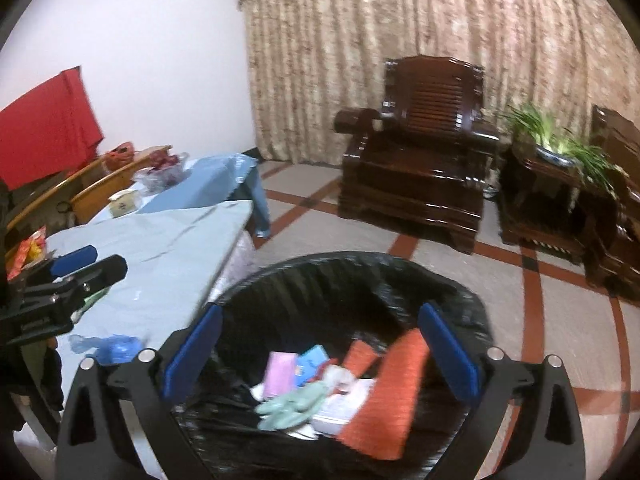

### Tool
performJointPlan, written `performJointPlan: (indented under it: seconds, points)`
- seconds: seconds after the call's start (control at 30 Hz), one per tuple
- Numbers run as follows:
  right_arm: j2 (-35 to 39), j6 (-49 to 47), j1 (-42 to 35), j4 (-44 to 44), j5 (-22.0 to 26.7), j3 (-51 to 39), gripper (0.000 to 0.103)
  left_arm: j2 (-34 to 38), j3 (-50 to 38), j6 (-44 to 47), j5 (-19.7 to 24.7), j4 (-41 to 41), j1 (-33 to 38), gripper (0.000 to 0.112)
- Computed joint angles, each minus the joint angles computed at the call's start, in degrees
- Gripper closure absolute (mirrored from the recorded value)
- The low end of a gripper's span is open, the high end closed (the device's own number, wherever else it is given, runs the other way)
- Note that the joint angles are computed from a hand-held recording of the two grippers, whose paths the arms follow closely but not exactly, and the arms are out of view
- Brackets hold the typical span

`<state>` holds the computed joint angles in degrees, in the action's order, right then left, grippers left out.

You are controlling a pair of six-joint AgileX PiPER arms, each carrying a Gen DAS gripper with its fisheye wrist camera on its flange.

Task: Collect trash
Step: 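Return both tools from the bin to the table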

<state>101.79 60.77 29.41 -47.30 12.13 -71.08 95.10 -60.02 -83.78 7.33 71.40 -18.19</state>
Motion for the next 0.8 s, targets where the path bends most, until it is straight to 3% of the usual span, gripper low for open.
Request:
performJointPlan:
  seconds: [0.1,0.3,0.47,0.63,0.8]
  points:
    - [1.47,-2.04,2.59,2.31,0.24,-2.27,0.006,-4.09,4.03,-5.81,0.49,5.57,2.42,0.018]
    - [5.07,-4.39,7.76,4.90,1.37,-7.62,0.006,-10.97,10.59,-2.79,0.78,3.75,8.44,0.018]
    - [8.89,-8.65,11.67,8.90,2.36,-12.77,0.006,-15.33,14.09,10.00,-0.24,-7.96,15.38,0.018]
    - [13.67,-15.81,14.83,15.61,3.41,-18.84,0.006,-17.75,16.58,15.78,-1.09,-12.20,20.78,0.018]
    - [18.63,-20.53,17.46,20.20,5.01,-24.59,0.006,-18.77,18.75,29.50,-3.09,-24.37,26.70,0.018]
